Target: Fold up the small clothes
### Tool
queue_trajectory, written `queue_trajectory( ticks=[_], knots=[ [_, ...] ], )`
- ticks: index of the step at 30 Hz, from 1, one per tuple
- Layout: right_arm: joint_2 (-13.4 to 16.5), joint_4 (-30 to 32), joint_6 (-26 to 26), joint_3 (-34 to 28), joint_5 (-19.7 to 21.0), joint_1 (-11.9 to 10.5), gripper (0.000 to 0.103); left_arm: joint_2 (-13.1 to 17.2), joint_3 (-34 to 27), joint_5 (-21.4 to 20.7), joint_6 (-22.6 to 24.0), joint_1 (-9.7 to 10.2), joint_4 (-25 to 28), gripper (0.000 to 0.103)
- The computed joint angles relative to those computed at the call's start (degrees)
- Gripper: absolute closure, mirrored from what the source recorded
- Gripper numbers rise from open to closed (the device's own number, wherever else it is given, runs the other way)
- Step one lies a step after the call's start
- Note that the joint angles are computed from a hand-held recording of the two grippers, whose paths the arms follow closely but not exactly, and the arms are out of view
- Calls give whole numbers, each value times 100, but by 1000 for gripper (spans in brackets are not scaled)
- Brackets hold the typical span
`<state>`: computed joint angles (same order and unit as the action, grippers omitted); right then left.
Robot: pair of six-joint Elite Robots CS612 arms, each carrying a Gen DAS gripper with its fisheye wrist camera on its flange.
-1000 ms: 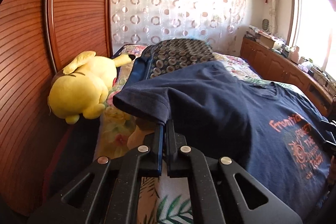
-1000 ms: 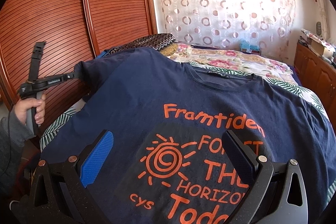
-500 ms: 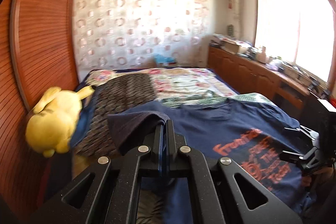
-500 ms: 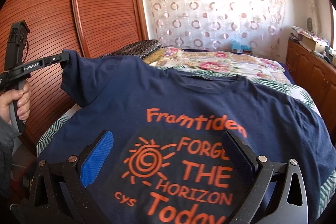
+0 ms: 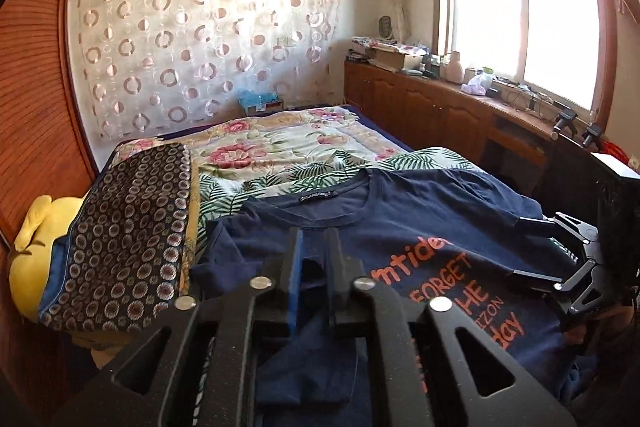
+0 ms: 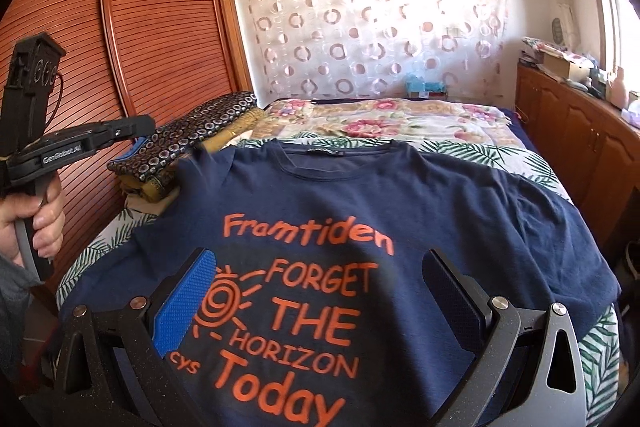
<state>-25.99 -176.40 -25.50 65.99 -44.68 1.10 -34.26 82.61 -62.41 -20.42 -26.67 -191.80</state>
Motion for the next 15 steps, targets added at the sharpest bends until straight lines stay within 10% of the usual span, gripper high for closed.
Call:
queue_trajectory(
  ticks=[15],
  knots=[
    [-32,1513,-1383,-524,194,274,28,-142,737,325,-806,38,-154,23]
  ],
)
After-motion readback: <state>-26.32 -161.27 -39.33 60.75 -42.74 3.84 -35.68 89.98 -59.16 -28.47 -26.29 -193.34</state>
